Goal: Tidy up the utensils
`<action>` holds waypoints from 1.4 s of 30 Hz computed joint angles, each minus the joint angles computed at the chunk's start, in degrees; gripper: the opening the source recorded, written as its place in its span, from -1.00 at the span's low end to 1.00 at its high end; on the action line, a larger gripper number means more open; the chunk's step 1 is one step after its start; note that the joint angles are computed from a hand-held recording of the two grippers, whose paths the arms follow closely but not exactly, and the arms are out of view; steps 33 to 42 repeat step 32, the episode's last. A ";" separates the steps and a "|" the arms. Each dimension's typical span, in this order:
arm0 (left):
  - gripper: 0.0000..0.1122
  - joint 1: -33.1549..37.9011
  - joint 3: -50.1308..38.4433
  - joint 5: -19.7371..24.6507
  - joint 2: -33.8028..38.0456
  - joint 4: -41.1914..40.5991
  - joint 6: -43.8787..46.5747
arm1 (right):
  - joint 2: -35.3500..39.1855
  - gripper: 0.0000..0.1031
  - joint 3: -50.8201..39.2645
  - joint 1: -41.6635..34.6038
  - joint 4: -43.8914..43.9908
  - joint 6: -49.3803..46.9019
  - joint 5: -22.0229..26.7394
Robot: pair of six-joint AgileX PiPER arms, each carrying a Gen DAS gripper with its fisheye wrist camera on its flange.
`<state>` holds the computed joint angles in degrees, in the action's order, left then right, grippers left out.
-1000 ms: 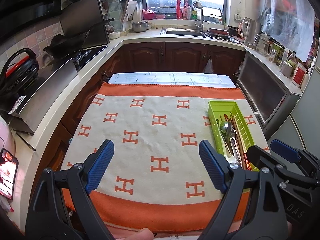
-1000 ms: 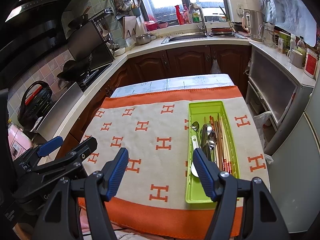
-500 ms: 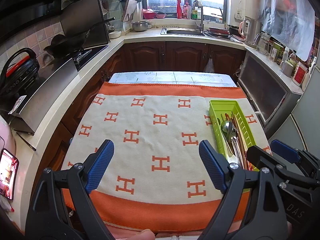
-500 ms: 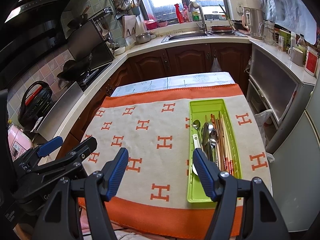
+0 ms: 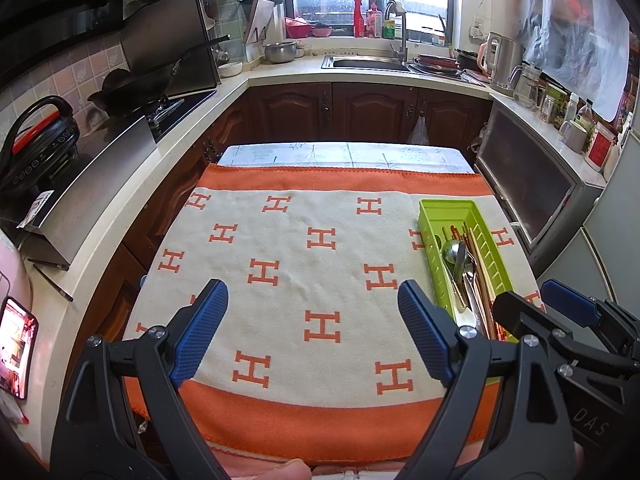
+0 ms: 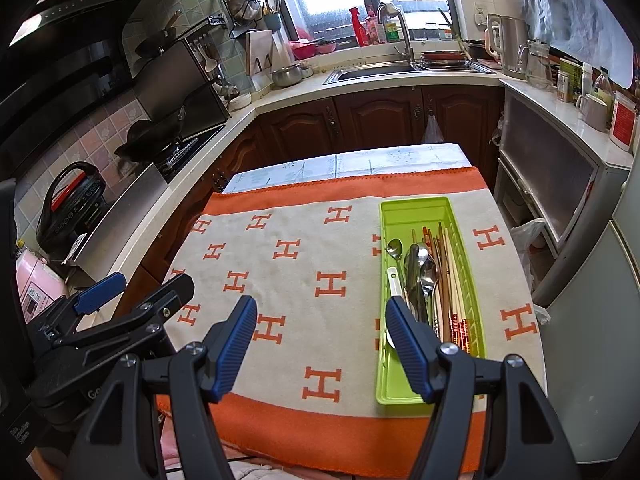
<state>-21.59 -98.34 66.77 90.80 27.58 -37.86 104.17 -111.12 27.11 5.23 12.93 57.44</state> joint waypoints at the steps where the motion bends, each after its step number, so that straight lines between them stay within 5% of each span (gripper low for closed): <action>1: 0.52 0.11 0.34 -0.07 -0.28 -0.09 0.09 | 0.01 0.30 0.03 0.03 0.02 0.04 -0.04; 42: 0.52 0.95 2.34 -0.82 -1.60 -0.64 0.41 | -0.09 0.30 0.20 -0.13 0.22 -0.18 -0.05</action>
